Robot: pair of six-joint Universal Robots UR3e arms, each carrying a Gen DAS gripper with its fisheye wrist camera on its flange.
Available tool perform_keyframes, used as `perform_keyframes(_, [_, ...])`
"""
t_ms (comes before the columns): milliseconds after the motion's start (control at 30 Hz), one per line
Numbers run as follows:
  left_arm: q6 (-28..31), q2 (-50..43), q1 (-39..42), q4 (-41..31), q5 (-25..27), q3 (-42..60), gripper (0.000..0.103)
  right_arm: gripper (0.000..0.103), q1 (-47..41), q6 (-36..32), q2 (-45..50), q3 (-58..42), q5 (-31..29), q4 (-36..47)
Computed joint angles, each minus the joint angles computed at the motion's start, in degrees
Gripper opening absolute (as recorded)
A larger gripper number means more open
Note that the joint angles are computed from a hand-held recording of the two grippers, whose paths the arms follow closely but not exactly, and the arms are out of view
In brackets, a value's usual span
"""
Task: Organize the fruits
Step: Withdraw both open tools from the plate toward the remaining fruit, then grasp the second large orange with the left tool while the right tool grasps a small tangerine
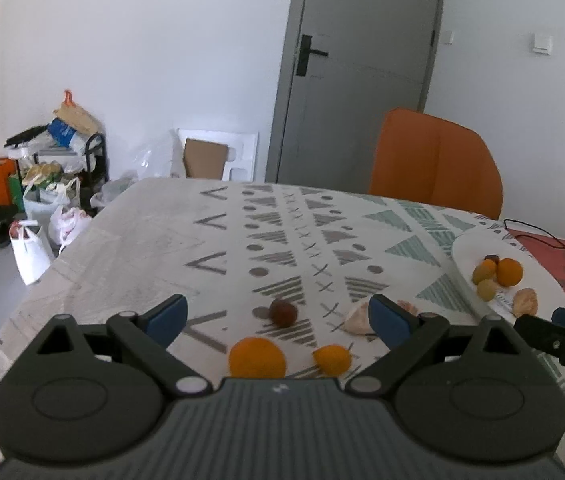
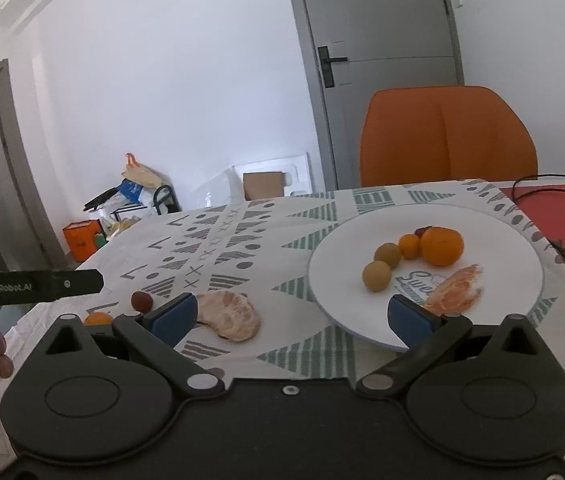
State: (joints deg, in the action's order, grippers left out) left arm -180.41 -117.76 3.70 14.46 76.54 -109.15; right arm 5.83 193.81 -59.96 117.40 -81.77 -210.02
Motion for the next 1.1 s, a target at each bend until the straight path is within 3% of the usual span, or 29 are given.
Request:
perform_keyframes(167, [-0.20,-1.03,0.62,0.40,0.32,-0.62,0.092,0.103,1.31,-0.40,0.55,-1.52,-0.20,1.34])
perform_keyframes(267, [-0.50,-1.81,0.92,0.08,0.06,-0.48,0.084,0.103,1.70,-0.68,0.92,-2.54,-0.08,2.33])
perform_keyframes(500, [-1.48,-4.12,1.48,-1.37,-0.27,0.59,0.058,0.103,2.63,-1.20,2.14,-5.25,0.28,4.80])
perform_keyframes(567, [-2.01,-4.68,1.84,-1.59,-0.71,0.55,0.047,0.103,3.06,-1.30,2.51,-6.25,0.38,5.82])
perform_keyframes(600, [-2.26,-4.65,2.45,-1.71,-2.04,0.16,0.036,0.102,3.17,-1.25,2.68,-6.72,0.77,6.24])
perform_keyframes(733, [-2.12,-3.63,3.37,-0.65,-3.07,-1.77,0.036,0.098,4.11,-1.31,3.77,-9.27,1.66,8.33])
perform_keyframes(900, [-2.19,-2.39,4.70,-0.58,-3.63,-3.20,0.036,0.078,5.42,-2.04,5.59,-13.00,3.18,11.40])
perform_keyframes(1100, [-3.01,-1.02,5.75,0.77,-2.92,-4.84,0.036,0.065,6.07,-4.37,7.83,-18.82,6.47,16.63])
